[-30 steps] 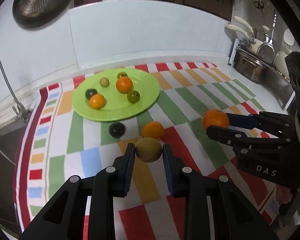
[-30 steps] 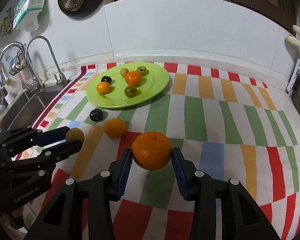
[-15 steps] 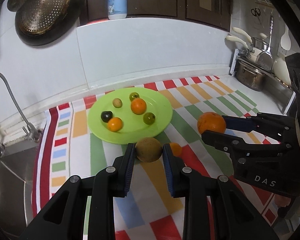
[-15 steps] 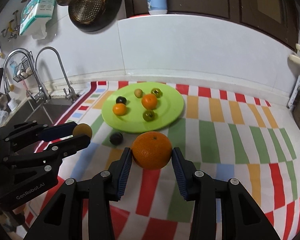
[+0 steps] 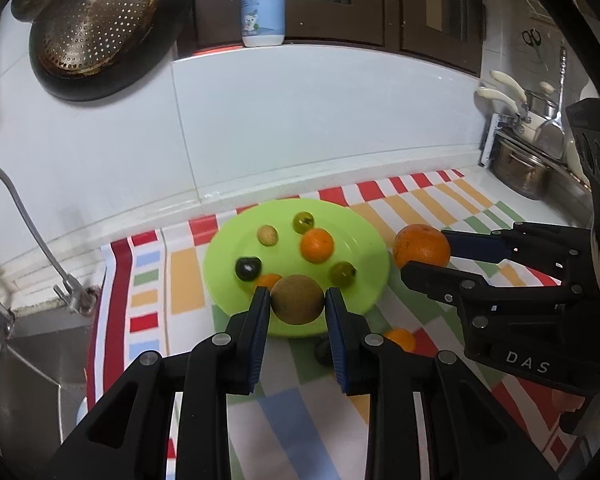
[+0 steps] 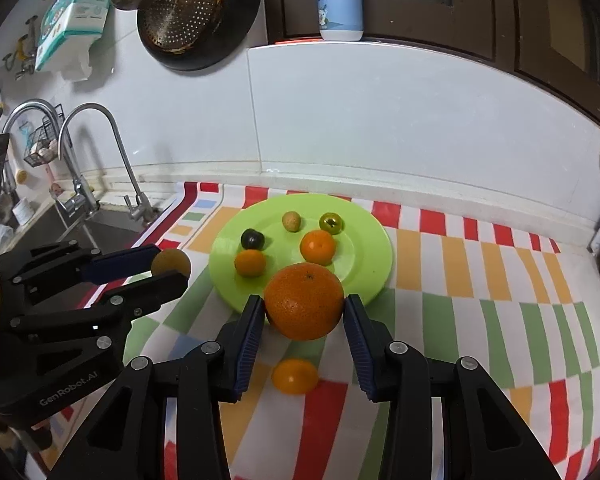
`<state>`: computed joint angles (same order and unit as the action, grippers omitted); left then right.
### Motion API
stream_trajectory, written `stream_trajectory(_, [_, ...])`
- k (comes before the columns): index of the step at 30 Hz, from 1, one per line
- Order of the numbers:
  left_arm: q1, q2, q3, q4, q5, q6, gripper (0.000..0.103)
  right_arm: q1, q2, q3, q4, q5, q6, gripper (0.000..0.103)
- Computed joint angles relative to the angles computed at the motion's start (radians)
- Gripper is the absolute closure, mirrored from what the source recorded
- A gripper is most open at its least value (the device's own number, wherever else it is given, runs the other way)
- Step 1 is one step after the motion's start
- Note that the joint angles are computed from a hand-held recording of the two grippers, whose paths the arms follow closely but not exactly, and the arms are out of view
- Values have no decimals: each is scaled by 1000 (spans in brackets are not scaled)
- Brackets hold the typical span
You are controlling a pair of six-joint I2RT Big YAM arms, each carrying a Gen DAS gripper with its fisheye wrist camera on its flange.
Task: Organize fruits
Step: 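Carry the yellow-brown fruit with the left tool while the right tool carries the orange to the plate, then release both fruits onto the plate and withdraw both tools toward the remaining fruits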
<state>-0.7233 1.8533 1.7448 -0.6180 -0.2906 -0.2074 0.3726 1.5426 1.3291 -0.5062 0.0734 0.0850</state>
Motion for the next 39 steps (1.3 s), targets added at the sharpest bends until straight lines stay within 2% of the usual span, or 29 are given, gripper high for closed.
stream_trajectory(9, [56, 96, 148, -63, 59, -14, 75, -28, 134, 170, -62, -23, -5, 61])
stream_trajectory(18, [107, 230, 330, -138, 112, 38, 75, -44, 288, 362, -130, -68, -27, 61])
stream_trajectory(28, [143, 357, 504, -233, 184, 55, 75, -60, 429, 530, -197, -105, -39, 61])
stream_trajectory(32, [149, 379, 529, -247, 209, 65, 74, -64, 451, 549, -195, -116, -47, 61])
stream_trajectory(34, [148, 374, 517, -237, 205, 68, 73, -65, 456, 552, -194, -119, -51, 60])
stream_trajectory(36, [146, 359, 493, -222, 200, 71, 66, -67, 451, 541, -183, -123, -56, 60])
stream_trajectory(39, [140, 330, 448, -202, 178, 71, 65, -66, 430, 513, -161, -116, -64, 60])
